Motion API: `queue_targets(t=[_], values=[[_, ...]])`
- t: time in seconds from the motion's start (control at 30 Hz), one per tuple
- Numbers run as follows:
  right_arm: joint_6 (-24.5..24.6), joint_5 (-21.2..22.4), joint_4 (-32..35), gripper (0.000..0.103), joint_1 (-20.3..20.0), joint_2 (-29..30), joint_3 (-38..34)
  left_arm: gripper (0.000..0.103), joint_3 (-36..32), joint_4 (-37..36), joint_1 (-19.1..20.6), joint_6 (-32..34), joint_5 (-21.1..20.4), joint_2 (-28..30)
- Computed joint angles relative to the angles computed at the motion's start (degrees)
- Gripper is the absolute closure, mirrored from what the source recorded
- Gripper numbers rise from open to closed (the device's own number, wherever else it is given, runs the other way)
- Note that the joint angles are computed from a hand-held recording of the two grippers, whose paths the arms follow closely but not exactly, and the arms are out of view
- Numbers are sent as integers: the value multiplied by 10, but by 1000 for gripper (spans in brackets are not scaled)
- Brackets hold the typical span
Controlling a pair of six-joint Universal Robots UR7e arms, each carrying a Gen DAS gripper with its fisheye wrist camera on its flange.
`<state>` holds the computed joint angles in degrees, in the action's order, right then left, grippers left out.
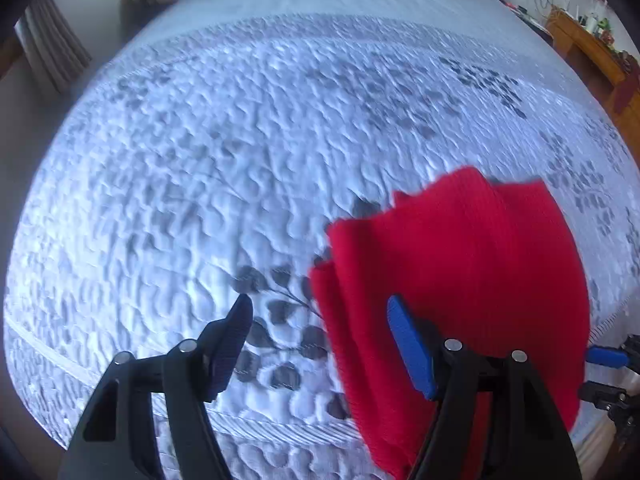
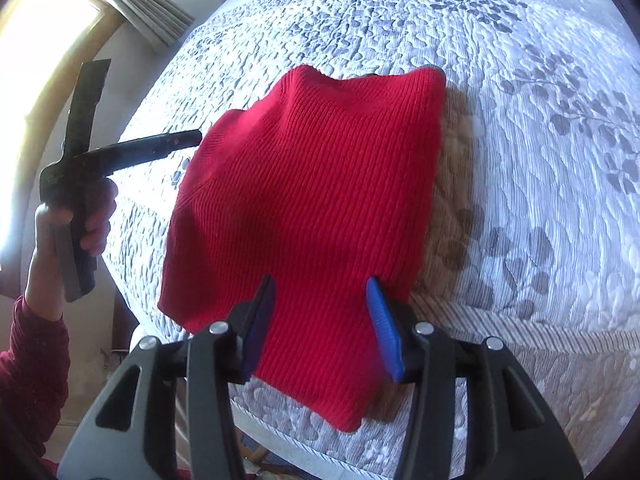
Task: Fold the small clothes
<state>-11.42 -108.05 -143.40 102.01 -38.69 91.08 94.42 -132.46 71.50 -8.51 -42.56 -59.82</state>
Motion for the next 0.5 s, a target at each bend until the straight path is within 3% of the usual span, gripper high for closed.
queue_targets(t=[0.17,0.3,0.43,0.5], values=[[7,-4,-3,54,3,-1,2,33,-22,49,-2,-38,52,31],[9,-9,-4,54,4,-5,7,31,-12,51,-4,-76,69,21],[14,-6,-5,54,3,-4,8,35,1,56,-4,-82,48,7],[14,-4,-5,54,4,-2,8,47,4,59,-1,-79,28,7]])
